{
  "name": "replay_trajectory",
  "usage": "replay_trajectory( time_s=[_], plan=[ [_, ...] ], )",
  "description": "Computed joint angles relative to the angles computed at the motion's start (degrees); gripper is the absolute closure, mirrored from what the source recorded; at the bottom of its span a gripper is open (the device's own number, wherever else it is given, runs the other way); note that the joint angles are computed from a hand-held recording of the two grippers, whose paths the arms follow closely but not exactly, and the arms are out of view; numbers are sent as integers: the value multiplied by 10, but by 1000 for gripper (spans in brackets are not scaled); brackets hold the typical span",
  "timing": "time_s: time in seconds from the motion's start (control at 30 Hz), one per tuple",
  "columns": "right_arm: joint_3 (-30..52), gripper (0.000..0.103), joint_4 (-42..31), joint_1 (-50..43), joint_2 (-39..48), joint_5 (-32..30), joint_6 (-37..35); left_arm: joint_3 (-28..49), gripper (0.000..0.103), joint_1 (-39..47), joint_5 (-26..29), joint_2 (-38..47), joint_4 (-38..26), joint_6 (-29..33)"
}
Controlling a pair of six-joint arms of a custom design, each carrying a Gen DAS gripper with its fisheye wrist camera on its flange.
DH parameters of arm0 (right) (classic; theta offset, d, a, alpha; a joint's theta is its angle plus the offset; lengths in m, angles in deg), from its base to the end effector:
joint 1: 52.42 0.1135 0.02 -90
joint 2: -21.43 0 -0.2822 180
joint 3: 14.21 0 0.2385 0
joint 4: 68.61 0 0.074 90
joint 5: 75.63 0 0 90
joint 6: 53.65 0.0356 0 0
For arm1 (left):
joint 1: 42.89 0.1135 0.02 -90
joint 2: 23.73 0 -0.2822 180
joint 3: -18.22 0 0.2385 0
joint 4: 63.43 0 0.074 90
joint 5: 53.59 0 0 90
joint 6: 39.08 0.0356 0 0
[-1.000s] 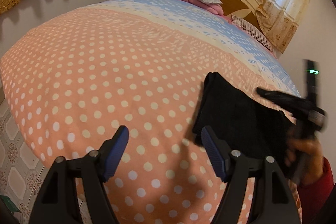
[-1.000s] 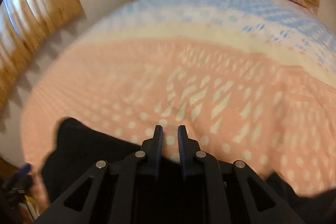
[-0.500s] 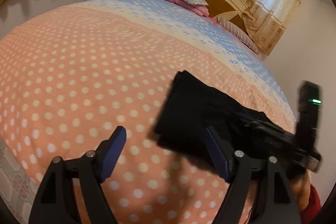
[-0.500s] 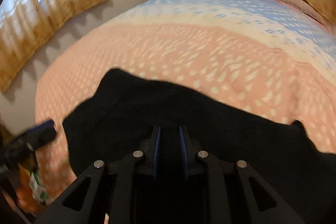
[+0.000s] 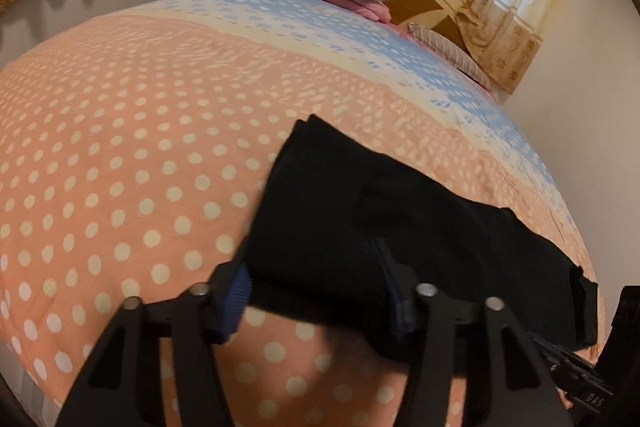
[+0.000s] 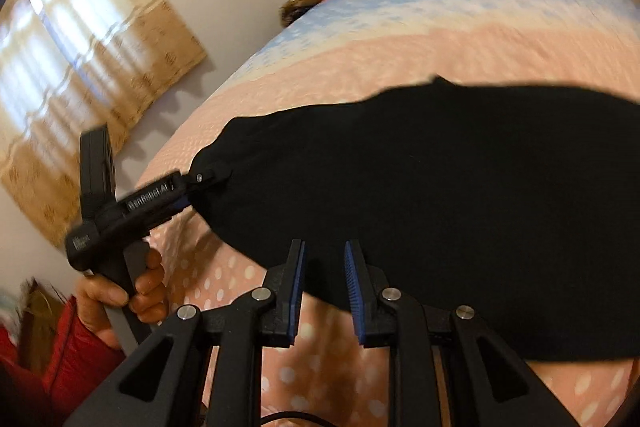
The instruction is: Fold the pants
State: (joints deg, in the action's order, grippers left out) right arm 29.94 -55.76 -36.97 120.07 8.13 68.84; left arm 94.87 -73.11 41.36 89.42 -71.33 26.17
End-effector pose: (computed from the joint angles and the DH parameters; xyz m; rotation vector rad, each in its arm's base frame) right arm 0.2714 0.0790 0.1257 0.2920 2.3380 0.5470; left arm 0.3448 -0.2044 0.1545 0.1590 2.4098 -0.5610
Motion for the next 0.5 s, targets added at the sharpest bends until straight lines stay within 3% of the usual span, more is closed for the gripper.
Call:
replay_trajectory(
  time_s=[0.17, 0.23, 0.5],
  plan=[
    [-14, 82, 22, 5, -2, -5, -2, -7, 66, -1, -4, -2, 3, -7],
    [-25, 82, 35, 8, 1, -9, -4, -2, 80, -11, -7, 0, 1, -6],
    [-52, 82, 52, -8, -27, -10, 4, -6, 84, -37, -40, -43, 22, -9]
  ],
)
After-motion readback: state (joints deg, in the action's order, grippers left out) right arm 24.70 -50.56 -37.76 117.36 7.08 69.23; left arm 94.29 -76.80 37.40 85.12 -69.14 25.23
